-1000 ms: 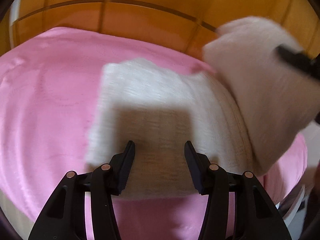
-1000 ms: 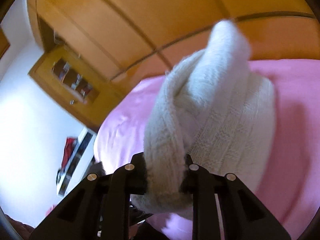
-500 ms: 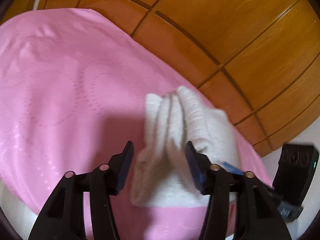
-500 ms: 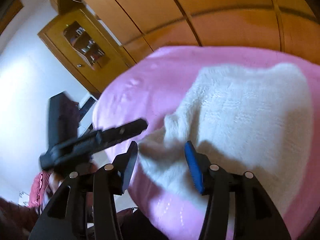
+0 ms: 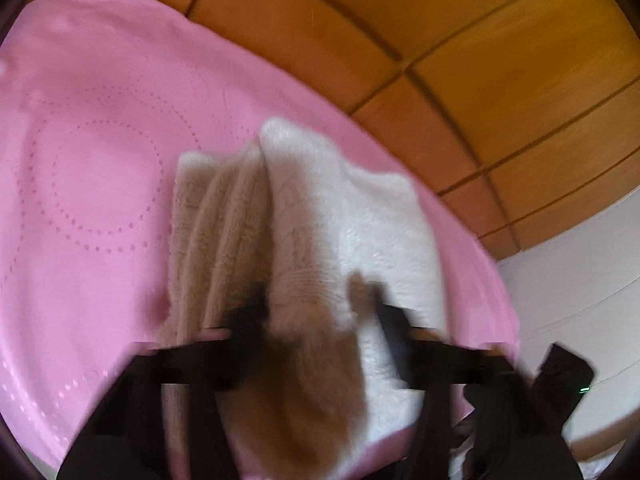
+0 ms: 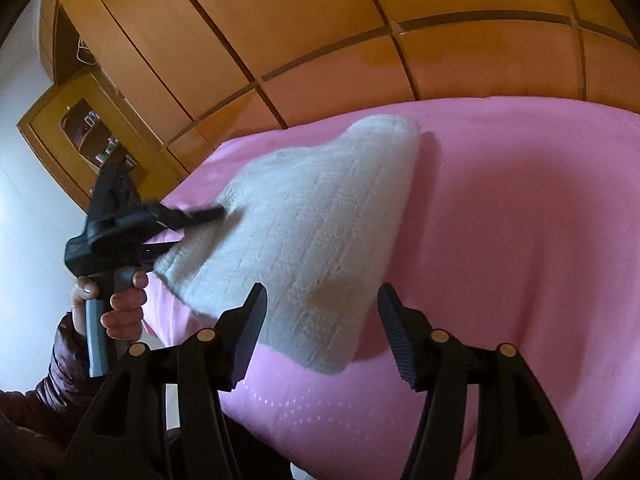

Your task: Fold small clothes

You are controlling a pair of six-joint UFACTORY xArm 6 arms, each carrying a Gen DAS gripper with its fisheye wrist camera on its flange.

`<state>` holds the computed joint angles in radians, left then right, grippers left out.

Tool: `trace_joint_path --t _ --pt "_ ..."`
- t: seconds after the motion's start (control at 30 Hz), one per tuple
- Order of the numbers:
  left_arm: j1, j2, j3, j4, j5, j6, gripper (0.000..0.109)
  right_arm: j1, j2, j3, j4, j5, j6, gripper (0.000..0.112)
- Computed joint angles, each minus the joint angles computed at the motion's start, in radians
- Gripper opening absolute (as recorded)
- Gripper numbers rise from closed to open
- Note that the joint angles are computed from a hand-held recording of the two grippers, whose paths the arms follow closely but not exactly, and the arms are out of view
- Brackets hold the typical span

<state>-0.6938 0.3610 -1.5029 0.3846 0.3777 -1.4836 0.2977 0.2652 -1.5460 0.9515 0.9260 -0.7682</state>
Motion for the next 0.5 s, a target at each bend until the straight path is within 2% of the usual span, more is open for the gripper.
trace_joint_path --t 0.03,0.07,0.13,0.2,0.23,0.3,0.37,0.5 --pt "-0.003 0.009 -0.027 0.006 0.052 0.007 0.015 0.003 0.001 -0.007 0.004 0.001 -0.012 0.058" --pt "-0.005 -0.002 -0.024 0.054 0.064 -0.029 0.013 0.012 0.01 -0.019 0.006 -0.003 -0.021 0.058" --pt "-0.019 -0.035 0.011 0.225 0.083 -0.18 0.012 0.039 0.021 -0.029 -0.006 -0.005 -0.046 0.058" --pt "-0.045 -0.079 0.06 0.303 0.128 -0.265 0.012 0.069 0.025 -0.023 -0.032 0.023 -0.069 0.057" --pt "-0.061 -0.096 0.084 0.33 0.163 -0.306 0.012 0.095 0.019 0.002 -0.063 -0.005 -0.079 0.058" --pt "-0.082 -0.076 0.072 0.31 0.239 -0.298 0.012 0.139 0.005 0.057 -0.127 -0.078 -0.092 0.057" --pt "-0.098 -0.058 0.068 0.329 0.274 -0.317 0.016 0.156 0.003 0.084 -0.122 -0.125 -0.105 0.058" --pt "-0.137 -0.021 -0.021 0.387 0.413 -0.319 0.021 0.14 0.016 0.024 -0.158 -0.072 -0.088 0.058"
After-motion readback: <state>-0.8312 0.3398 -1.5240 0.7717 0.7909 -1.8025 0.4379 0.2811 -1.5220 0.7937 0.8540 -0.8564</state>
